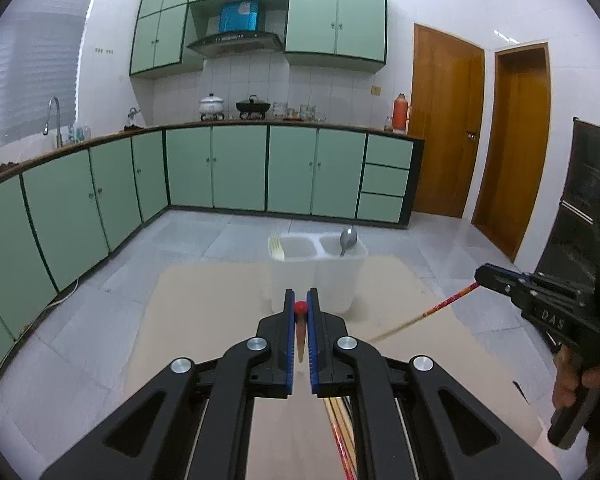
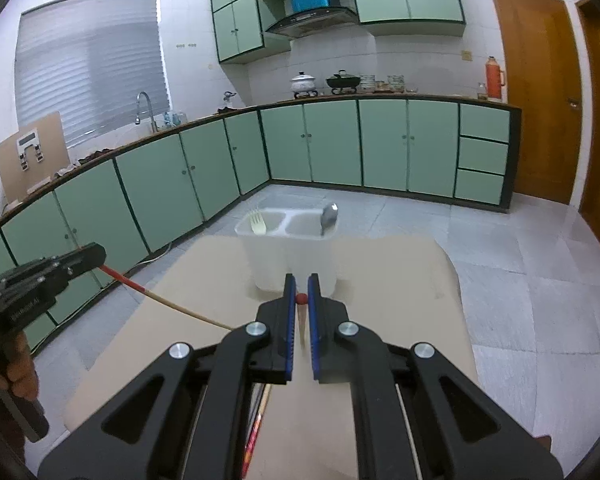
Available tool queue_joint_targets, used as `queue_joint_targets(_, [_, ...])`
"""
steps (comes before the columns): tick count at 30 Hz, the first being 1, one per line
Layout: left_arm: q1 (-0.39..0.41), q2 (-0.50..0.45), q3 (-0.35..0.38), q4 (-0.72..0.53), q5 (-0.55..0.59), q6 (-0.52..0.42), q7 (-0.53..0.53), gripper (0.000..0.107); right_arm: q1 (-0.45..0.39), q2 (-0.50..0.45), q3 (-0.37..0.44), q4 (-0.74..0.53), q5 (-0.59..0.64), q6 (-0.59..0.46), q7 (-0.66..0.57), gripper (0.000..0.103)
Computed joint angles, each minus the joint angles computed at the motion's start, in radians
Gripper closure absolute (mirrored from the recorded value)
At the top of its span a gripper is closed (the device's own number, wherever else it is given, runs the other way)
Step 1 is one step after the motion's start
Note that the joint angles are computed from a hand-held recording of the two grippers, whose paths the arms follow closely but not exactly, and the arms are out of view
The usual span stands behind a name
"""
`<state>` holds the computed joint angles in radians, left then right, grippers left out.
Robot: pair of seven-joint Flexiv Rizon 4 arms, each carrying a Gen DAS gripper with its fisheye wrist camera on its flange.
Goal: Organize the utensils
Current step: 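Lower both chopsticks into the holder and open both grippers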
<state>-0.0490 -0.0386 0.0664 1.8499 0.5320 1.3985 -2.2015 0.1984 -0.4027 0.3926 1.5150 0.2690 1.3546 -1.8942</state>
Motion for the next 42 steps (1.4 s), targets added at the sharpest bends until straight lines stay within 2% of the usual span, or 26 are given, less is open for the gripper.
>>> queue_joint_targets(4, [0.007, -0.018, 0.002, -0.040, -0.024, 0.010, 0.027, 0.101, -0.005, -0.029, 0.013, -0.109, 0.001, -0.084, -0.027, 0.098])
queue_joint_targets(10, [0.008, -0.031, 0.021, -0.114, -0.002, 0.029, 0.017, 0.101, 0.024, -0.082, -0.006, -0.296, 0.012, -0.172, -0.053, 0.098])
queue_joint_targets(14, [0.005, -0.064, 0.034, -0.183, -0.003, 0.042, 0.029, 0.101, 0.061, -0.133, -0.032, -0.429, 0.005, -0.193, -0.054, 0.098])
queue_joint_targets(21, [-0.020, -0.179, 0.062, -0.319, -0.105, 0.054, 0.137, 0.101, 0.141, -0.275, -0.099, -0.685, -0.066, -0.226, 0.008, 0.098])
queue_joint_targets(24, [-0.008, -0.238, 0.047, -0.364, -0.194, 0.048, 0.227, 0.101, 0.168, -0.345, -0.127, -0.780, -0.104, -0.231, 0.029, 0.098])
queue_joint_targets(28, [0.001, -0.301, 0.033, -0.397, -0.307, 0.023, 0.327, 0.101, 0.191, -0.433, -0.151, -0.895, -0.140, -0.280, 0.060, 0.098])
queue_joint_targets(31, [0.003, -0.346, 0.029, -0.422, -0.387, -0.004, 0.389, 0.101, 0.204, -0.507, -0.161, -0.998, -0.153, -0.355, 0.081, 0.098])
queue_joint_targets(32, [0.000, -0.357, 0.033, -0.427, -0.407, -0.011, 0.402, 0.101, 0.213, -0.511, -0.183, -1.001, -0.133, -0.365, 0.084, 0.098])
queue_joint_targets(35, [-0.014, -0.394, 0.052, -0.450, -0.444, -0.037, 0.424, 0.101, 0.219, -0.549, -0.179, -1.048, -0.151, -0.414, 0.102, 0.098])
queue_joint_targets(40, [-0.007, -0.431, 0.045, -0.471, -0.496, -0.083, 0.470, 0.101, 0.228, -0.550, -0.192, -1.016, -0.148, -0.445, 0.105, 0.097])
queue_joint_targets(42, [-0.001, -0.436, 0.038, -0.472, -0.523, -0.111, 0.484, 0.101, 0.230, -0.543, -0.199, -0.994, -0.152, -0.447, 0.113, 0.092])
